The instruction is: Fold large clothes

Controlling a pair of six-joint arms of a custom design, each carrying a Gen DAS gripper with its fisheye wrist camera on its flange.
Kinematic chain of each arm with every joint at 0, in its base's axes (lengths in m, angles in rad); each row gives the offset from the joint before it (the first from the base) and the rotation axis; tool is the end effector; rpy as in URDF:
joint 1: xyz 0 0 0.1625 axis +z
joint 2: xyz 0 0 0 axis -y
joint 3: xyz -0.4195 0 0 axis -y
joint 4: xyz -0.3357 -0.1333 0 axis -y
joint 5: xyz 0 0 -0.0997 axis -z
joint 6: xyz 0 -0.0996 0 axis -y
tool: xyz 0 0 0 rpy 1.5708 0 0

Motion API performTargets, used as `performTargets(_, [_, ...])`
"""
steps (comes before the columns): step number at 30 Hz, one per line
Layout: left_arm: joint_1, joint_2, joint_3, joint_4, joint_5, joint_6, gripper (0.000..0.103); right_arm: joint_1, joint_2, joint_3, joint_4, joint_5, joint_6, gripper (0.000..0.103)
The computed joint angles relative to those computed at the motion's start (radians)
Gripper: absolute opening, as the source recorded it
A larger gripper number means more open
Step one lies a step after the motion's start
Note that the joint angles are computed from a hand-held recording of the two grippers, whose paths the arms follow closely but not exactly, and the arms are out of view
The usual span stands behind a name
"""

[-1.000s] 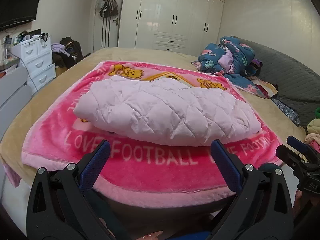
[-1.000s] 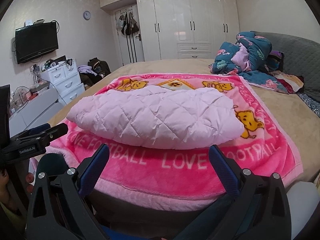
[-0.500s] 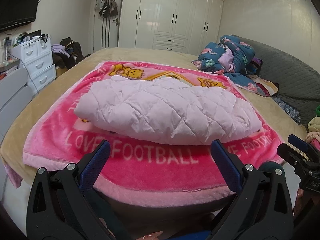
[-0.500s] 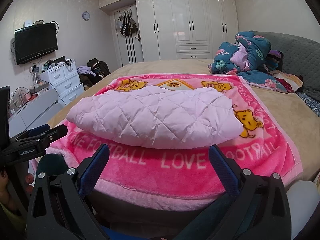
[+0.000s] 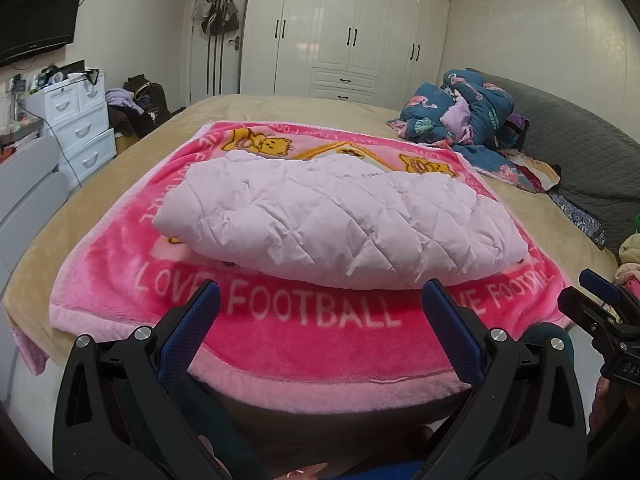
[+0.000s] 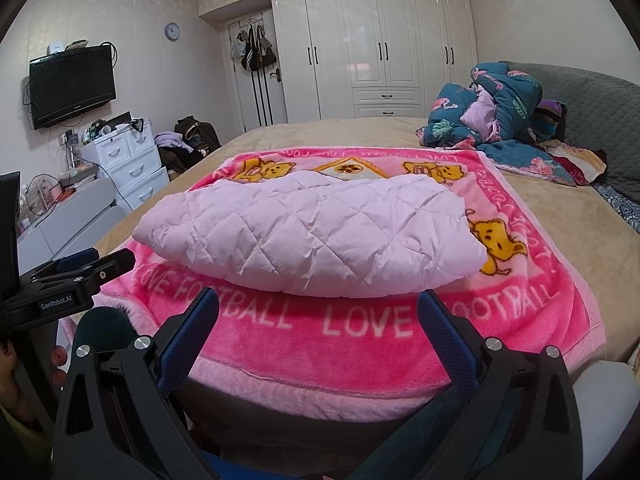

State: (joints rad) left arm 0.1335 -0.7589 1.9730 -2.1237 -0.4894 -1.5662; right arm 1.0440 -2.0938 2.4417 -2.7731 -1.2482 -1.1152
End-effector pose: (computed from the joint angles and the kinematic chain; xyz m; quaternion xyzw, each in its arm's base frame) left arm -0.4379 -0.2820 0.0384 0.1145 0.8200 -0.4665 0.3112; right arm 0.0205 -0.2927 0.4246 0.3242 -0.8404 0.3857 0.1997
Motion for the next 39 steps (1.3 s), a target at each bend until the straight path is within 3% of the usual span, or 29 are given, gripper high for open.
performTargets(39, [-0.005, -0.012, 0.008, 0.027, -0.006, -0.015, 0.094, 0.0, 0.0, -0.002, -0.001, -0.003, 0.0, 0.099])
